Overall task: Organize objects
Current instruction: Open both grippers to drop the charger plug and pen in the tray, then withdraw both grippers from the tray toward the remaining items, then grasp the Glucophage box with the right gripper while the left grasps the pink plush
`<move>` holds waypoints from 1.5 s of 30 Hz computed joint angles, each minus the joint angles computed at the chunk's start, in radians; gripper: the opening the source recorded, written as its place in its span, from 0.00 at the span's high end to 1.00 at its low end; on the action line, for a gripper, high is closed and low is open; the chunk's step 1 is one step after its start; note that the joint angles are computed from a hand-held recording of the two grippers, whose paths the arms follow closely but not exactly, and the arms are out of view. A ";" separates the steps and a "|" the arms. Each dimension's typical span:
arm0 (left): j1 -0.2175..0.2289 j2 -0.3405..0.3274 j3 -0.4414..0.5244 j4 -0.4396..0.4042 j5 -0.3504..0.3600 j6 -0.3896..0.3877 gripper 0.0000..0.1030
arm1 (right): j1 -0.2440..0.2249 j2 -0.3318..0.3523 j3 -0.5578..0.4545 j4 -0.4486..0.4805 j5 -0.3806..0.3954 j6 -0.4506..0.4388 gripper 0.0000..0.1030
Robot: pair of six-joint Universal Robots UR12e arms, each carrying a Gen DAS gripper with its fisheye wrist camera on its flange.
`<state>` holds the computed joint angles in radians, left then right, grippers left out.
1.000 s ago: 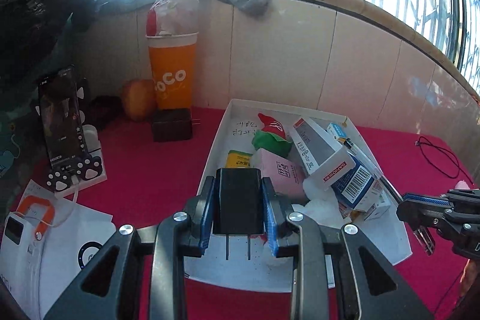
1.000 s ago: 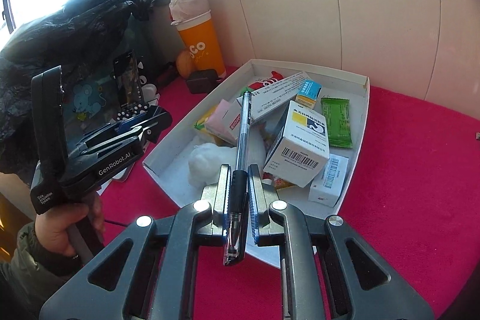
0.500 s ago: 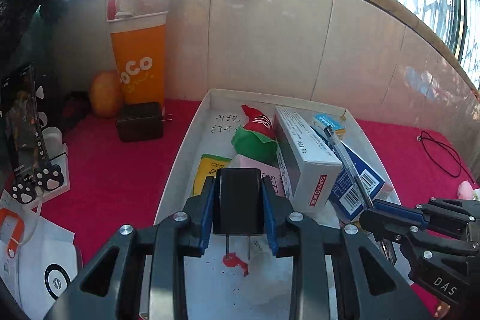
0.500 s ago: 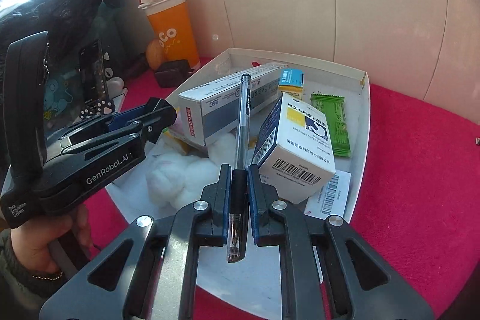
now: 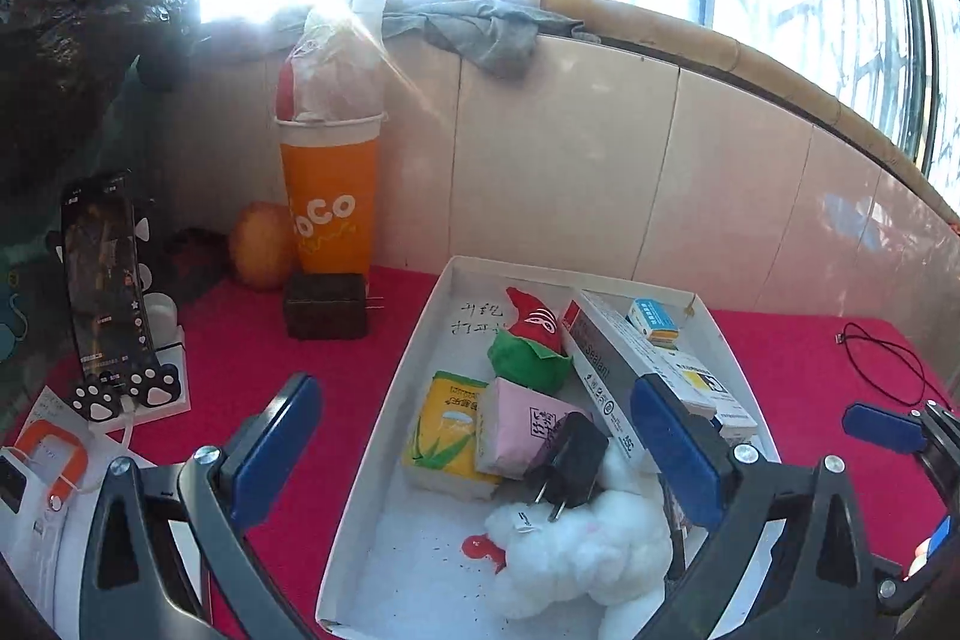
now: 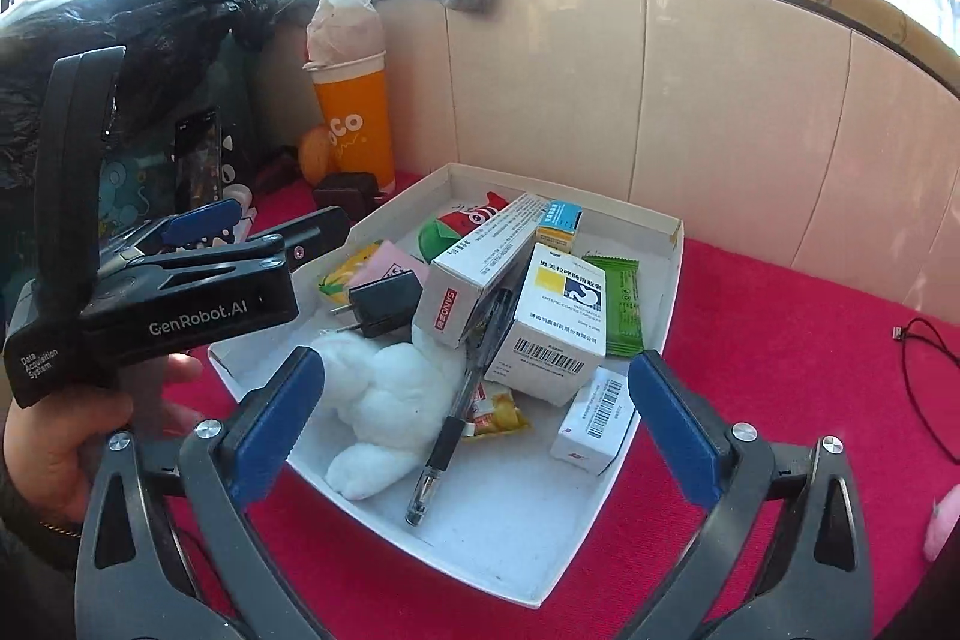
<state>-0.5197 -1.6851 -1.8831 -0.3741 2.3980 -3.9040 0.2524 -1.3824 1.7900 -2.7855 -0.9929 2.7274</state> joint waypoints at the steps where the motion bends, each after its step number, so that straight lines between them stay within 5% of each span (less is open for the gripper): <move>1: -0.002 0.004 -0.001 0.007 0.005 -0.008 0.00 | -0.007 -0.007 0.007 -0.012 0.009 0.006 0.01; 7: -0.024 -0.006 0.019 0.056 0.015 0.025 0.00 | -0.050 -0.033 0.031 -0.019 0.036 0.063 0.01; 16: -0.071 -0.065 0.082 0.200 -0.067 0.212 0.00 | -0.159 -0.061 0.088 -0.084 0.013 0.199 0.01; 22: -0.085 -0.118 0.147 0.171 -0.183 0.288 0.00 | -0.289 -0.065 0.112 -0.171 -0.197 0.353 0.01; 26: -0.092 -0.148 0.187 0.144 -0.263 0.312 0.00 | -0.404 -0.046 0.085 -0.101 -0.330 0.563 0.01; 31: -0.099 -0.177 0.220 0.106 -0.306 0.322 0.00 | -0.526 0.010 0.017 0.100 -0.133 0.831 0.01; 38: -0.094 -0.179 0.215 0.065 -0.327 0.310 0.00 | -0.462 0.103 -0.119 0.163 -0.258 0.836 0.01; 45: -0.088 -0.173 0.201 0.083 -0.337 0.299 0.00 | -0.331 0.203 -0.289 0.332 -0.528 0.550 0.01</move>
